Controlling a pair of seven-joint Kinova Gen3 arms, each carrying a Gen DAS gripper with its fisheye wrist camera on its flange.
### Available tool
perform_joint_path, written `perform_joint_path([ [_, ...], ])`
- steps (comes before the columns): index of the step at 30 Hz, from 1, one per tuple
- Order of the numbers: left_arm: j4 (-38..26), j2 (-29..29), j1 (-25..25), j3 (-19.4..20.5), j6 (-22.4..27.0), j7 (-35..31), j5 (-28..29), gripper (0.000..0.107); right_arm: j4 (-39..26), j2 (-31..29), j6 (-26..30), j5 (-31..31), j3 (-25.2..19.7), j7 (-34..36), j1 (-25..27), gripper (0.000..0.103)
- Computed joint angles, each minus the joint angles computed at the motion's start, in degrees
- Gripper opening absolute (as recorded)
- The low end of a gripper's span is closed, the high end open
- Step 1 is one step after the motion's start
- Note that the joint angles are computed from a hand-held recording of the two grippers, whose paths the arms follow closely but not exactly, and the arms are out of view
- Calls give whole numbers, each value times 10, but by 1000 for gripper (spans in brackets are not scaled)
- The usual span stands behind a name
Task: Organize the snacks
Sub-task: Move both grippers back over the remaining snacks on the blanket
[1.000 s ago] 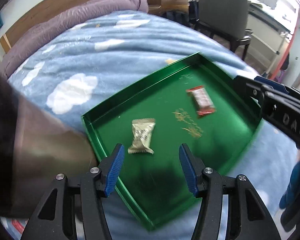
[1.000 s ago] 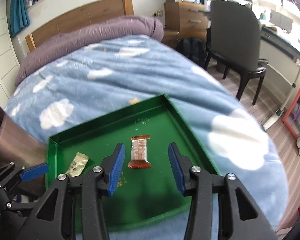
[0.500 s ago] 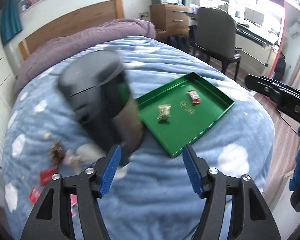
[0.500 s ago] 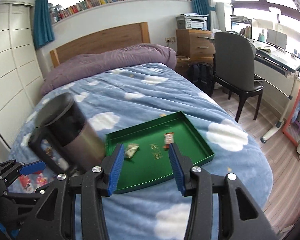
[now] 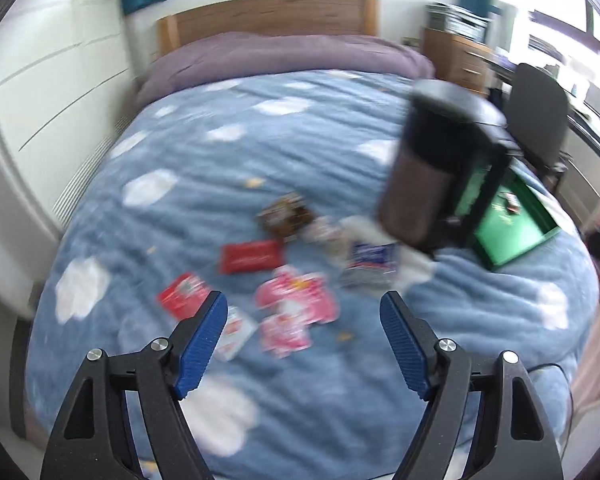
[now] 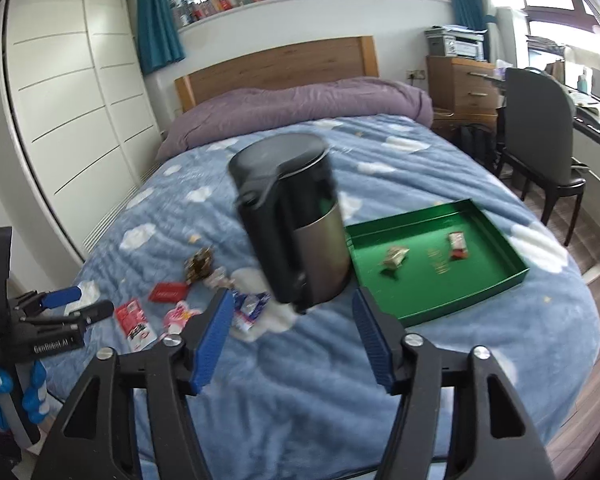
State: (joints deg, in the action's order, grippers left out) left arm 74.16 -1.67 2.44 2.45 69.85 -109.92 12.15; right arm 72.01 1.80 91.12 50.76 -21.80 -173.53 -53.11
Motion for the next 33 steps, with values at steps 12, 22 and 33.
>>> perform_joint_path([
  [12, 58, 42, -99, -52, -17, -21, 36, 76, -42, 108, -109, -100, 72, 53, -11, 103],
  [22, 58, 91, -111, -36, -35, 14, 31, 76, -48, 145, -173, -164, 126, 95, 3, 103],
  [33, 39, 149, -85, -23, -54, 117, -5, 76, -44, 171, -207, -202, 148, 101, 28, 103],
])
